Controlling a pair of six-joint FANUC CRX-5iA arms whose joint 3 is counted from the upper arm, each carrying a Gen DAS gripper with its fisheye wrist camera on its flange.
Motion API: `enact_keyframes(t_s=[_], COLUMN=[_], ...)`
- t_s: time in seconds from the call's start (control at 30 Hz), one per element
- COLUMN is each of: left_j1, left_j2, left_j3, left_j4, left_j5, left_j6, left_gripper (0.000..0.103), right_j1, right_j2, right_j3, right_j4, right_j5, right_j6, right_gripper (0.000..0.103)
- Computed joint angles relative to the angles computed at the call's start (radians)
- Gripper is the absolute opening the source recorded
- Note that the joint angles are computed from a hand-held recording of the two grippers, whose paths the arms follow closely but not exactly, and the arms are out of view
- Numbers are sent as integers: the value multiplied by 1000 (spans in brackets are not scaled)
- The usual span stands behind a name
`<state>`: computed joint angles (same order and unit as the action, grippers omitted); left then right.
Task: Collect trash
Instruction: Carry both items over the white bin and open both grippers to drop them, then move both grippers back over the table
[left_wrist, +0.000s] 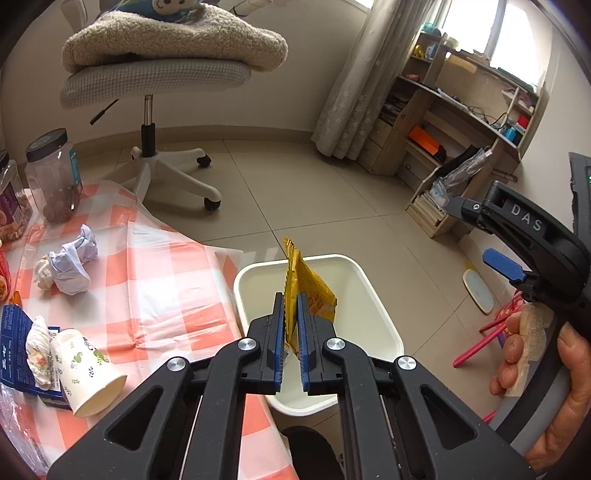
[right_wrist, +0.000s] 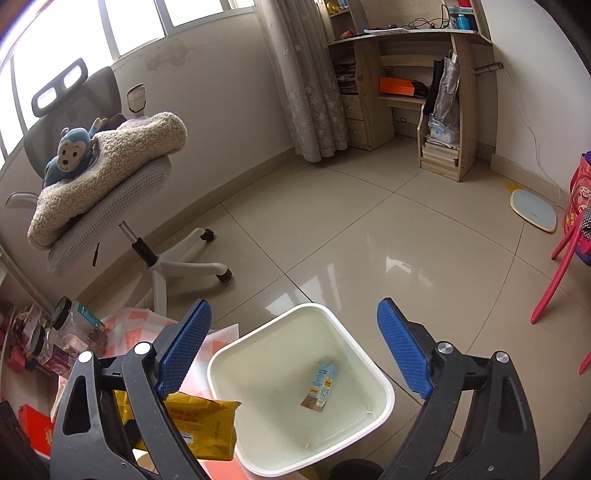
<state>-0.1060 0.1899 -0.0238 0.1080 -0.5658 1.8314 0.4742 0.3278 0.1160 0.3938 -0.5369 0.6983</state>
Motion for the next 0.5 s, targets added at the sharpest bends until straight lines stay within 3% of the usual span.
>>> enact_keyframes(t_s=[0.03,0.1,0.3,0.5], left_j1=[0,0,-17,-55], left_j2=[10,9,-14,-46], left_j3=[10,9,41,97], left_j4=[7,9,-139,-392], left_j5=[-10,-9,-45,-125], left_j6=[-2,4,113,308], left_gripper=[17,46,60,81], right_j1=[-3,-9,-3,13], right_j2=[-3,-5,-19,-48], right_j3=[-5,-8,-53,-155], right_j4=[5,10,100,340], right_j5=[4,8,34,97], right_j6=[-12,-25,-94,-281], right_gripper=[89,89,93,96])
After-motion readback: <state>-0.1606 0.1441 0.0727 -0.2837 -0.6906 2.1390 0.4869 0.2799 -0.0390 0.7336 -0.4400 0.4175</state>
